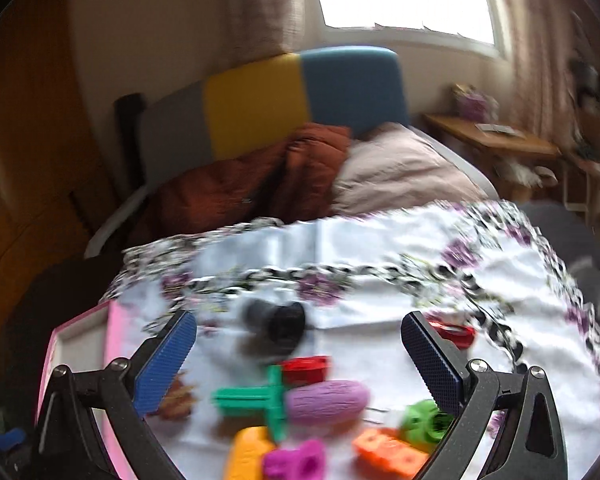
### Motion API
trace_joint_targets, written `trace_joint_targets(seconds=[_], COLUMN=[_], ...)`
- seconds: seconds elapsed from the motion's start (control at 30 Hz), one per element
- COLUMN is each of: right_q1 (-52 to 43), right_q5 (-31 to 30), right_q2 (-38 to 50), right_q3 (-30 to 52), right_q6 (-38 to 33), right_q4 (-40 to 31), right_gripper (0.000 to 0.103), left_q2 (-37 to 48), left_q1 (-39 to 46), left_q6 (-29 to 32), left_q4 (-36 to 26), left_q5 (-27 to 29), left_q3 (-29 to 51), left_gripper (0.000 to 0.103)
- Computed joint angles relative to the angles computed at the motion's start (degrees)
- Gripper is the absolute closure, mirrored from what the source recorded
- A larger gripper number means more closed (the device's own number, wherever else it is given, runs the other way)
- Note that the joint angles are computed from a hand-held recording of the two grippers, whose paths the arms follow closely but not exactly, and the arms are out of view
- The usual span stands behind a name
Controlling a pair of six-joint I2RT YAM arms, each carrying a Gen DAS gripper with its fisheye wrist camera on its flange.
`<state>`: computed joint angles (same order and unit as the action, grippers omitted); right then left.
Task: Organize rigid objects
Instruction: 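Grasp the brown pegged toy with the left gripper while the right gripper moves toward the toys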
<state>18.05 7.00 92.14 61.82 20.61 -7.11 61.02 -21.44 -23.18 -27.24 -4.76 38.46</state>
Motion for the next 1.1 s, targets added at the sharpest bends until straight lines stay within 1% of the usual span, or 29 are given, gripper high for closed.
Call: trace_joint_targets(seconds=[0.03,0.1,0.13,0.17,0.23,0.33,0.4,0.43,0.47,0.53,0.57,0.63,0.73,0.83,0.87,0.93,0.97,1.0,1.03,1.07,1.1], right_q1=[-1.36,-4.08,-5.27,-5.74,-6.20,-7.00,-7.14,-7.25,-7.50,-7.72,-7.67,-7.80,-8.05,-8.10,-8.09,-8.03,-8.06,-8.07,-8.11,-8.20,-8.27], right_q5=[-0.84,-3.67,-6.17,-6.69,-6.87,-9.52,-9.87,-10.18,-10.62,-11.23,-11.19,-11.53,-12.44,-12.80,-12.76,-12.62,-12.59,-12.49,-12.48,-12.62,-12.61], right_q2=[0.03,1.64,1.68,1.18,0.95,1.19,1.36,1.31,1.07,1.07,1.35,1.31,1.47,1.61,1.56,1.50,1.56,1.65,1.77,1.88,1.92], right_q3=[-0.99,-0.32,-0.78,-1.27,-1.45,-1.53,-1.41,-1.49,-1.63,-1.55,-1.40,-1.56,-1.53,-1.41,-1.46,-1.49,-1.45,-1.39,-1.30,-1.25,-1.22], right_q6=[0.67,4.25,5.78,6.12,5.75,7.17,7.79,8.12,8.22,8.47,8.52,8.55,8.93,8.94,8.89,8.77,8.79,8.83,8.90,8.98,9.03], right_q4=[0.89,-0.70,0.63,1.16,1.36,1.61,1.29,1.26,1.20,1.14,1.35,1.73,1.72,1.73,1.83,2.03,2.04,1.99,1.91,1.90,1.85], right_gripper=[0.000,0.000,0.000,0.000,0.000,0.000,0.000,0.000,0.000,0.000,0.000,0.000,0.000,0.000,0.000,0.000,0.000,0.000,0.000,0.000,0.000], left_q2=[1.41,6.20,8.48,11.65,18.44,25.77,30.43,32.50,34.89,39.14,41.39,44.45,48.86,52.20,53.85,55.31,56.10,56.61,57.30,57.77,57.83], left_q1=[-0.41,-1.06,-0.96,-1.00,-2.01,-2.72,-3.86,-4.36,-4.59,-5.24,-5.31,-5.64,-5.82,-5.26,-5.12,-5.03,-4.99,-4.80,-4.69,-4.92,-5.03], left_q6=[0.24,1.31,1.49,1.71,3.44,6.59,8.79,9.69,11.04,12.02,12.88,13.00,14.81,15.70,15.60,15.09,15.07,14.87,13.99,13.43,13.12], left_q4=[0.76,1.68,1.72,1.55,1.29,0.27,-0.48,-0.56,-1.02,-2.18,-2.67,-2.05,-1.98,-2.03,-3.37,-3.86,-3.98,-3.85,-3.91,-3.53,-2.83], left_q5=[1.01,2.83,4.33,5.88,6.25,7.48,6.84,6.93,7.38,6.17,6.67,4.92,3.27,4.43,4.72,5.03,5.15,6.39,7.12,6.93,6.64], left_q3=[0.65,3.80,5.54,7.95,13.14,19.36,23.69,25.63,27.81,31.93,34.10,36.56,40.49,43.38,45.29,46.89,47.54,47.75,47.88,47.83,47.34], left_gripper=[0.041,0.041,0.039,0.039,0.039,0.039,0.038,0.034,0.031,0.029,0.029,0.028,0.025,0.021,0.021,0.021,0.027,0.038,0.044,0.055,0.055])
